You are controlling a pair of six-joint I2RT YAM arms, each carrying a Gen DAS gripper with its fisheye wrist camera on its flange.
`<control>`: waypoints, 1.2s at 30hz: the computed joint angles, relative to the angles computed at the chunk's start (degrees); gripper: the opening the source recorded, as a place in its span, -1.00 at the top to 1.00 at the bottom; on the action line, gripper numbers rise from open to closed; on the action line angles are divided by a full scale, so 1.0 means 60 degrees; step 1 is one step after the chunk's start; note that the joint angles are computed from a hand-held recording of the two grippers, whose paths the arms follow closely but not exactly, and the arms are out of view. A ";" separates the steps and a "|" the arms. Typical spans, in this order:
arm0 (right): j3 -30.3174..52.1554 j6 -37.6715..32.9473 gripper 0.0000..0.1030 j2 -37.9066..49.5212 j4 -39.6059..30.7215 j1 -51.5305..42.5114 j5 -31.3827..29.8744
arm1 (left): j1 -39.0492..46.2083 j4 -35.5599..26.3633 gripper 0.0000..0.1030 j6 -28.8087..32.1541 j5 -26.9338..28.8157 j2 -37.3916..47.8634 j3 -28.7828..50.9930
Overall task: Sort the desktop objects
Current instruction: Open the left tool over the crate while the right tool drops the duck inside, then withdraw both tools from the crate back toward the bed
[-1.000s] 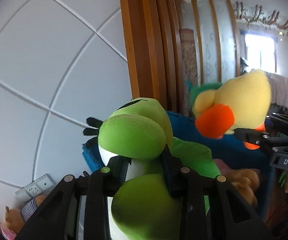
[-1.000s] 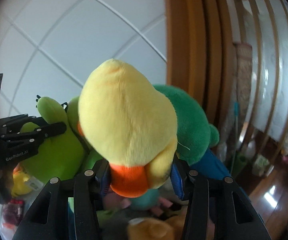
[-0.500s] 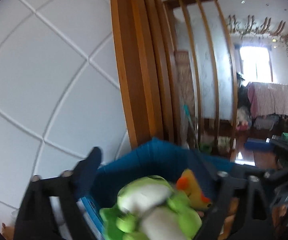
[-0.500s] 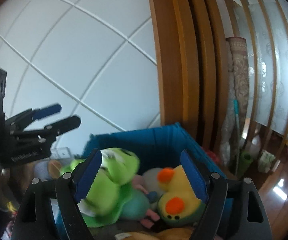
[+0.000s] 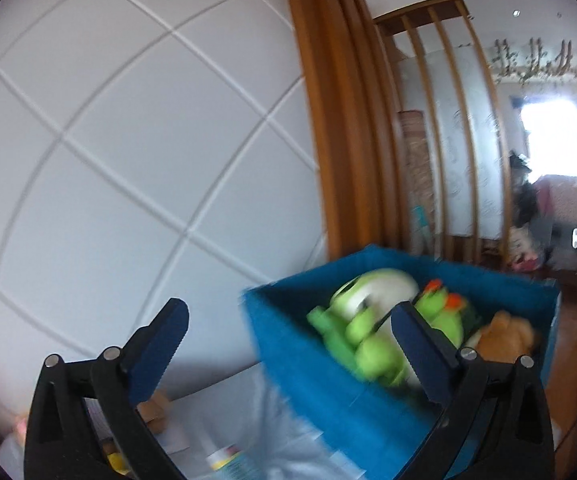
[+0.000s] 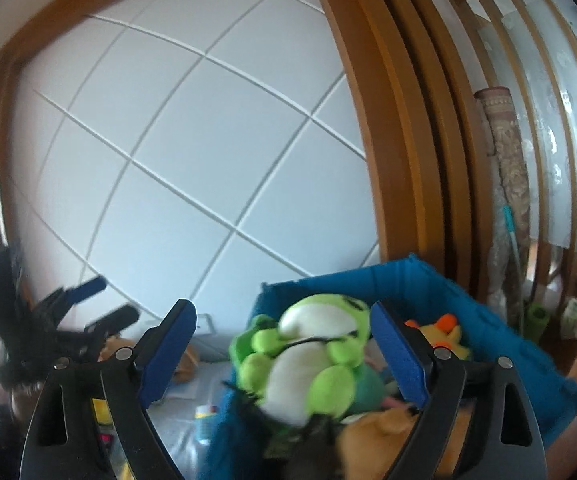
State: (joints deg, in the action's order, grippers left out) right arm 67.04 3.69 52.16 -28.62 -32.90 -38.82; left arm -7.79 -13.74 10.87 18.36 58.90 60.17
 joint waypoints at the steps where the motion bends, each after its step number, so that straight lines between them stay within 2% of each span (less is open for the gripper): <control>1: -0.0176 0.0234 -0.75 -0.0205 0.0051 0.0277 0.0108 | 0.0680 -0.0124 -1.00 0.0106 0.0431 -0.0328 -0.0297; 5: -0.0738 0.0762 -0.75 -0.0871 0.0142 0.2255 0.1403 | 0.4373 -0.0865 -1.00 0.0895 0.3052 -0.1164 -0.1140; 9: -0.1276 0.0905 -0.75 -0.1190 0.0305 0.5840 0.4234 | 0.7829 -0.1755 -1.00 0.2424 0.5376 -0.0952 -0.1329; 13: -0.1689 0.1304 -0.75 -0.0685 0.0620 0.8810 0.6430 | 1.0225 -0.2741 -1.00 0.4182 0.6670 0.0125 -0.1056; 17: -0.2054 0.1861 -0.75 0.0277 0.1136 1.0746 0.7587 | 1.1927 -0.3840 -1.00 0.6153 0.7308 0.1481 -0.0599; 23: -0.2717 0.2462 -0.75 0.1823 0.1936 1.2267 0.8234 | 1.3339 -0.4825 -1.00 0.8453 0.7386 0.3308 -0.0299; 26: -0.2980 0.2625 -0.75 0.2555 0.2324 1.2472 0.8357 | 1.3576 -0.4758 -1.00 0.8848 0.7048 0.3796 -0.0722; 28: -0.3155 0.2775 -0.75 0.3017 0.2569 1.2431 0.8242 | 1.3511 -0.5137 -1.00 0.9496 0.6756 0.4110 -0.1143; 36: -0.3451 0.2523 -0.75 0.3745 0.2857 1.1947 0.7887 | 1.0867 -0.1340 -1.00 0.7597 0.4209 0.3081 -0.4854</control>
